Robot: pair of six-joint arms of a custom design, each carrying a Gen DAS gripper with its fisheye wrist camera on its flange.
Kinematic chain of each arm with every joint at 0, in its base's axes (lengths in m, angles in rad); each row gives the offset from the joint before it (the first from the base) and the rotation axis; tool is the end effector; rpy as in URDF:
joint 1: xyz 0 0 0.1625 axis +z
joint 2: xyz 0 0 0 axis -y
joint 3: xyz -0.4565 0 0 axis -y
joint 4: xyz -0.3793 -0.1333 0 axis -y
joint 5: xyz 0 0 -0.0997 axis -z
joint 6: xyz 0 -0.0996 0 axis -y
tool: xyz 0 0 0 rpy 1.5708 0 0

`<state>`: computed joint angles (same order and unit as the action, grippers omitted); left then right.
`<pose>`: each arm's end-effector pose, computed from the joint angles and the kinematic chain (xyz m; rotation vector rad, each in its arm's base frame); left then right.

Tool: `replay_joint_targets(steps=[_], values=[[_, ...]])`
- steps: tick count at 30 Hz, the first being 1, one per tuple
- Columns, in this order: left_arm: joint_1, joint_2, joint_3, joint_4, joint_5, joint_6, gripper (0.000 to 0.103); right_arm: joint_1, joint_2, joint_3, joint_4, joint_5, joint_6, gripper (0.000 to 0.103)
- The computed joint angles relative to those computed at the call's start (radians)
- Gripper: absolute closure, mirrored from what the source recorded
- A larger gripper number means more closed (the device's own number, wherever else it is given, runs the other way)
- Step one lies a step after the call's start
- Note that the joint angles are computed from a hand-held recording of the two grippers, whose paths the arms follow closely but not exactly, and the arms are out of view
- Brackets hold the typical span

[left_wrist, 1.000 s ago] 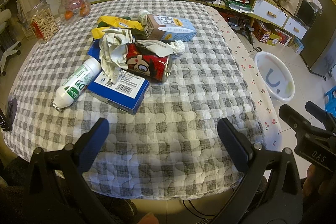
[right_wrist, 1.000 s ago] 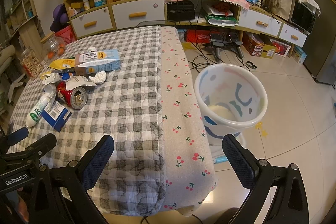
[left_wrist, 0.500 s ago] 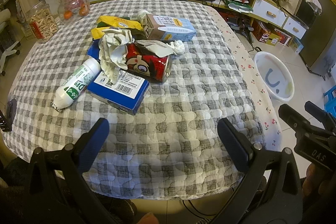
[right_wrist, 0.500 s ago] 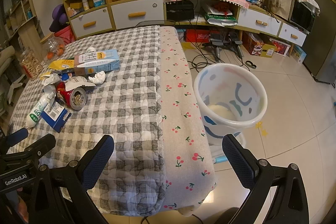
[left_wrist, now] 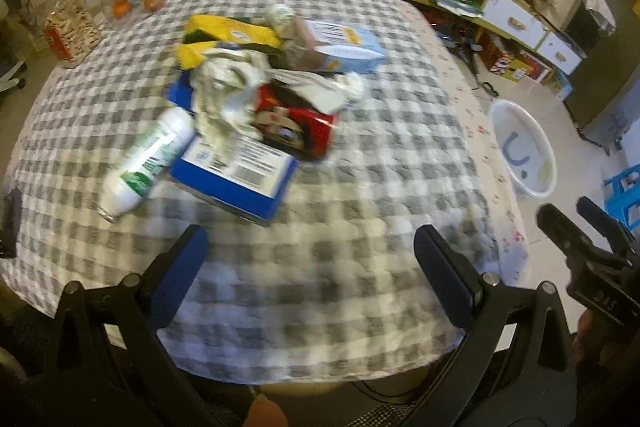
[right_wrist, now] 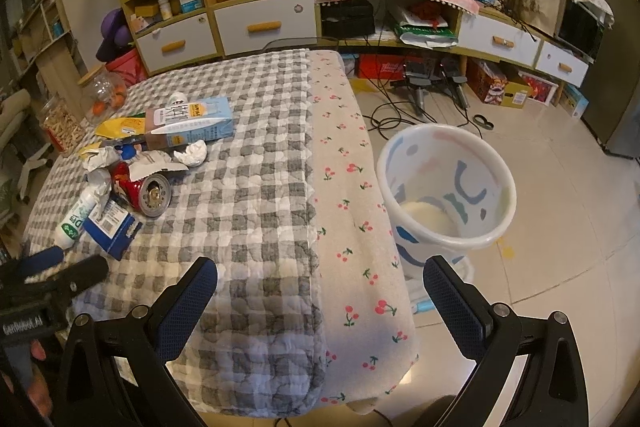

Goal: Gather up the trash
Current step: 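Grasp the white plastic bottle with the left gripper while the right gripper grasps the red can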

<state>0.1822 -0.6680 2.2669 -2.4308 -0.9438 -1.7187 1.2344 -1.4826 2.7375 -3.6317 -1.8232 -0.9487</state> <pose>-0.3263 -0.2551 -0.0607 -0.0931 2.3157 -0.7301 0.0044 -0.3158 0.2619 0.5975 -2.3195 0.6345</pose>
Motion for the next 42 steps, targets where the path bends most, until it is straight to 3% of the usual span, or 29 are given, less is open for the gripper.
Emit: replay_joint_targets(steps=[12,16,22,26,32,36,37,40,42], values=[[0.105,-0.181,0.176,-0.147,0.016,0.085,0.007,0.099,0.082,-0.116,0.215,-0.086,0.122,0.0],[0.152,-0.203,0.198,-0.149,0.012,0.147,0.013,0.124,0.093,-0.176,0.392,-0.077,0.219,0.0],[0.224,-0.197,0.226,-0.189,-0.01,0.232,0.027,0.2,0.201,-0.202,0.359,-0.114,0.234,0.0],[0.248,-0.191,0.249,-0.233,-0.013,0.255,0.028,0.239,0.279,-0.236,0.374,-0.119,0.273,0.0],[0.273,-0.189,0.319,-0.441,-0.046,0.293,0.028,0.278,0.394,-0.287,0.428,-0.102,0.321,0.0],[0.261,-0.171,0.389,-0.637,-0.068,0.286,0.057,0.288,0.46,-0.312,0.435,-0.075,0.339,0.0],[0.256,-0.173,0.399,-0.651,-0.07,0.283,0.058,0.288,0.475,-0.317,0.433,-0.068,0.342,0.0],[0.229,-0.175,0.412,-0.638,-0.071,0.271,0.059,0.283,0.505,-0.325,0.432,-0.045,0.345,0.006],[0.23,-0.174,0.413,-0.646,-0.074,0.28,0.059,0.276,0.515,-0.335,0.449,-0.022,0.344,0.023]])
